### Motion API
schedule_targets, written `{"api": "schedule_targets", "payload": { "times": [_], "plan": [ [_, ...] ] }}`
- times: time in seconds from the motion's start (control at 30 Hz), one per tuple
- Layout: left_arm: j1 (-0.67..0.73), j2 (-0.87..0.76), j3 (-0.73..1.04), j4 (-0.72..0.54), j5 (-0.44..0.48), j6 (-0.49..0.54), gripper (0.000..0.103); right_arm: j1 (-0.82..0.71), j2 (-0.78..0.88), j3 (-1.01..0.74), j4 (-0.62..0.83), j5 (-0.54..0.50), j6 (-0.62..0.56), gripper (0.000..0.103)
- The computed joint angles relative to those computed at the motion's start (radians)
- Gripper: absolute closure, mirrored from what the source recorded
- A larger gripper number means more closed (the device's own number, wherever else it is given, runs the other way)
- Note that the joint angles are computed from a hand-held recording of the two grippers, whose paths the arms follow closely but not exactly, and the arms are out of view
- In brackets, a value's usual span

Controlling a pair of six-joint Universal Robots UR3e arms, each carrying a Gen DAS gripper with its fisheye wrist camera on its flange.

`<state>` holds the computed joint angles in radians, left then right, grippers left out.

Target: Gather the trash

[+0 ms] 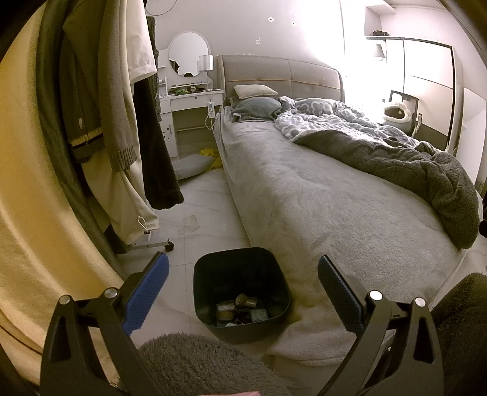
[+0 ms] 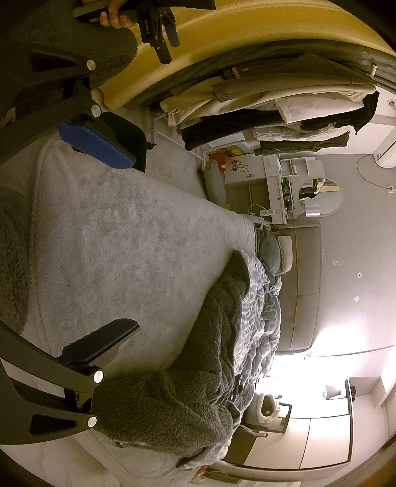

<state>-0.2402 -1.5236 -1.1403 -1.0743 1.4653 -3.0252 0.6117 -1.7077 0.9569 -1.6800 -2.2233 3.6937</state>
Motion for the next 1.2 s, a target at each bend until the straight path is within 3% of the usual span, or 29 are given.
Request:
{"api": "schedule_targets", "payload": {
  "times": [0.2,0.3,0.37,0.47,0.63,0.8,1.0,1.2],
  "plan": [
    [-0.002,0.0,0.004,-0.005,0.003,0.005,0.003,0.011,0.013,-0.017,0.019,-0.009,0.013,0.003],
    [-0.028,-0.002,0.013,-0.011,0.047,0.011,0.003,-0.005,0.029,-0.053,0.055,0.015,0.008,0.003],
    [-0.047,-0.007,0.015,0.001,0.071,0.005,0.003,-0.021,0.011,-0.022,-0.021,0.044,-0.026,0.003],
    [-0.07,-0.037,0.03,0.004,0.092,-0.014,0.003,-0.099,0.002,-0.001,-0.12,0.121,-0.082,0.003],
    [-0.104,-0.17,0.157,-0.027,0.141,-0.042,0.003,-0.292,0.055,-0.08,-0.104,0.303,-0.174,0.003],
    [-0.081,-0.3,0.3,-0.095,0.108,-0.072,0.003,-0.395,0.136,-0.163,-0.096,0.364,-0.252,0.003],
    [-0.063,-0.435,0.464,-0.161,0.087,-0.086,0.003,-0.444,0.174,-0.133,-0.126,0.397,-0.263,0.003],
    [-0.038,-0.458,0.51,-0.202,0.047,-0.111,0.003,-0.445,0.188,-0.108,-0.12,0.409,-0.252,0.003]
  ]
}}
